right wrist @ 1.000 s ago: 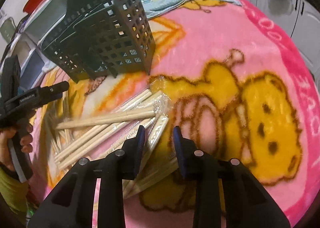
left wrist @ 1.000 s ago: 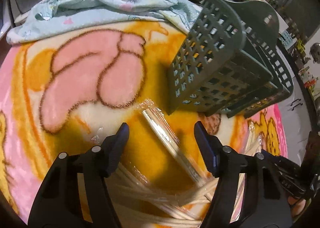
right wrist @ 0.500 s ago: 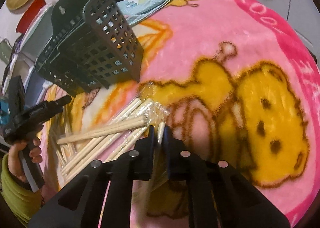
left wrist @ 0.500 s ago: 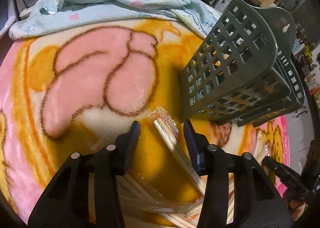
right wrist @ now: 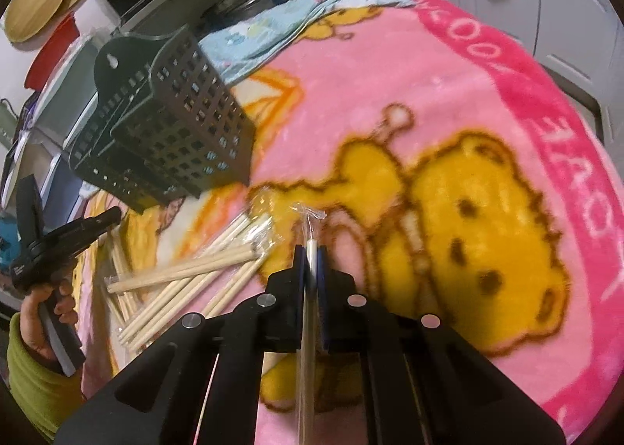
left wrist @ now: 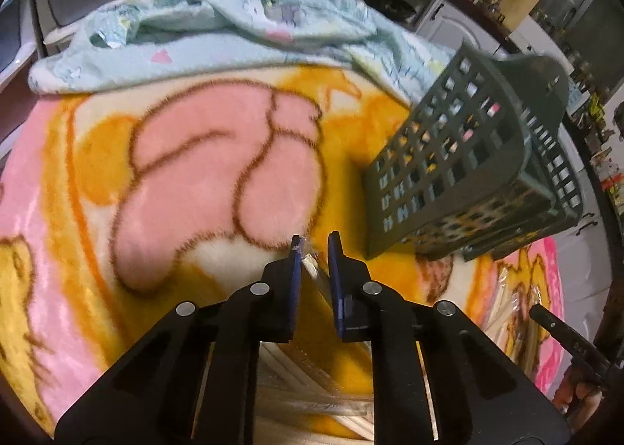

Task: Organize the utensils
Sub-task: 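Close the right gripper on a chopstick while the left gripper closes on another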

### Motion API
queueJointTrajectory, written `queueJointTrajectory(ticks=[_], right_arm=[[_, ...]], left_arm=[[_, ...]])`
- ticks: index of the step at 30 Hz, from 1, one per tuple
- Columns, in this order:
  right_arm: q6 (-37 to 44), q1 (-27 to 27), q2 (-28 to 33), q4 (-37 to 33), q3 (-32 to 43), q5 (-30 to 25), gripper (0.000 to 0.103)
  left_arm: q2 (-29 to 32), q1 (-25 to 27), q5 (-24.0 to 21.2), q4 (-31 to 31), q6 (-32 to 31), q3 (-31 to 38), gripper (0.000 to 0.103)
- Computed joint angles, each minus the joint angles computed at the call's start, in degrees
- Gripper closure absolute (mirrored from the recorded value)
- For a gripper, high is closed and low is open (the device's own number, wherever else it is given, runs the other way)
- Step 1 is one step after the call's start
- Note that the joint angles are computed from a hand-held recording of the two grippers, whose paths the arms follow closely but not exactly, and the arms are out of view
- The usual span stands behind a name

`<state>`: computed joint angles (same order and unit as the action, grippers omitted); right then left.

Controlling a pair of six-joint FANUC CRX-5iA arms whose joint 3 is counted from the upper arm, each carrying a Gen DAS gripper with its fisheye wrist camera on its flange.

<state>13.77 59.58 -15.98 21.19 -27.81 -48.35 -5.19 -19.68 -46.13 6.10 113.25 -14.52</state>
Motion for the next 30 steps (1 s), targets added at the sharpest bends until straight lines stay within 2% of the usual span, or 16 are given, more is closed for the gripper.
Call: queueJointTrajectory(ticks=[5, 11, 19, 30], right_arm=[[-3.45, 1.05, -2.54, 4.78, -1.56, 0.03, 0.097], [-6.73, 3.85, -4.56, 12.65, -2.82, -0.82, 0.097], [-10.12, 6.79, -5.96, 21.92, -3.35, -1.80, 0.097], [-11.85, 10.26, -7.47, 31.71, -2.93, -3.82, 0.097]], left_arm=[[-2.33, -0.65, 0.19, -3.20, 1.65, 1.22, 0.096], [-5.33, -2.65, 0.34, -11.08, 5.62, 3.33, 0.097], [-7.17, -5.30, 0.96, -14.31, 5.36, 5.84, 0.098], [-8.53, -9.84, 4.52, -11.88, 1.03, 7.35, 0.100]])
